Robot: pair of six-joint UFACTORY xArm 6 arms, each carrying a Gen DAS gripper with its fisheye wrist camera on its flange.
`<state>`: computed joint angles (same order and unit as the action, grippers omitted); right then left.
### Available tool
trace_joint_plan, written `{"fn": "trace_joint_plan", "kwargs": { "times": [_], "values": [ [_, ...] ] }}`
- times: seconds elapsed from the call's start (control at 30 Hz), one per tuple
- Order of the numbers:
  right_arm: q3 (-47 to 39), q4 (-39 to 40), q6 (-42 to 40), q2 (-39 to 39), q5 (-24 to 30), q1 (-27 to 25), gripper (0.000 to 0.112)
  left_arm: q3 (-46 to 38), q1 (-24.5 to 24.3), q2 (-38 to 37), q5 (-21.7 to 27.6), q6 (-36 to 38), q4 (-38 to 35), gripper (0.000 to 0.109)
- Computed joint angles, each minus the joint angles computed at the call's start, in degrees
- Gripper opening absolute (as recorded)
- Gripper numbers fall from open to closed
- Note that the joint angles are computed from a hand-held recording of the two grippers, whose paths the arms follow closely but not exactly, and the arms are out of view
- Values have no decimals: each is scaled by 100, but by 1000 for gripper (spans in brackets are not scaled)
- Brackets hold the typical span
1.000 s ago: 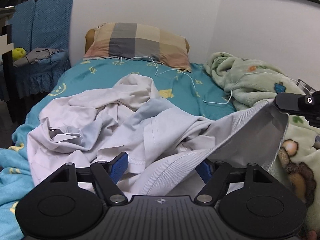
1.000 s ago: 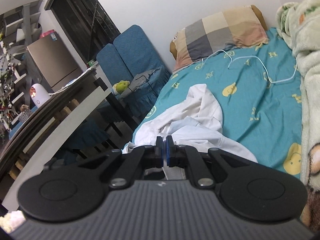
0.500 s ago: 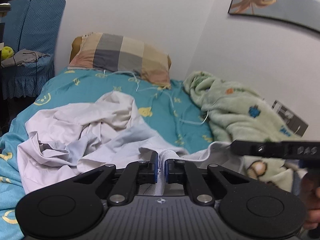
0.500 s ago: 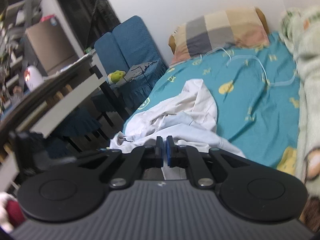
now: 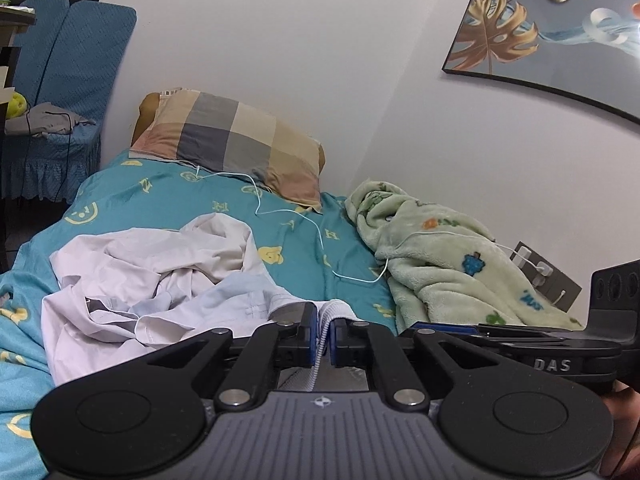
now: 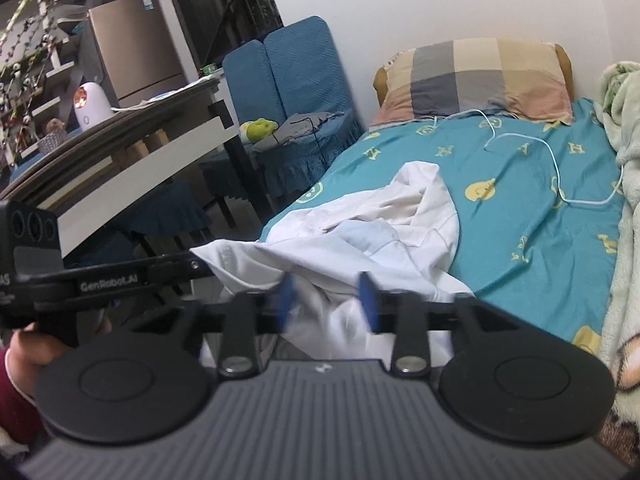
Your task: Fold clothes
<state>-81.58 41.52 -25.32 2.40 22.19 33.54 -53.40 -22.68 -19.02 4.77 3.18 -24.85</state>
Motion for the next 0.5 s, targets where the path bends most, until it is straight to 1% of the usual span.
{"fn": "trace_joint_plan", "kwargs": {
  "times": [0.07, 0.2, 0.27, 0.43, 0.5],
  "values": [
    [-18, 46, -135, -12, 12, 23, 53, 5, 8, -6, 8, -2, 58, 7],
    [-92, 38, -416, -2, 234, 59, 54, 20, -13, -17, -6, 52, 40, 7],
    [-115, -162, -392, 33, 315, 117, 54, 16, -28, -11, -23, 69, 43, 7],
    [-207, -631, -7, 236, 279, 201, 54, 24, -55, -28, -21, 96, 16, 7],
    [-256, -922, 330, 329, 274, 198, 54, 34, -65, -36, -27, 165, -68, 7]
  ]
}}
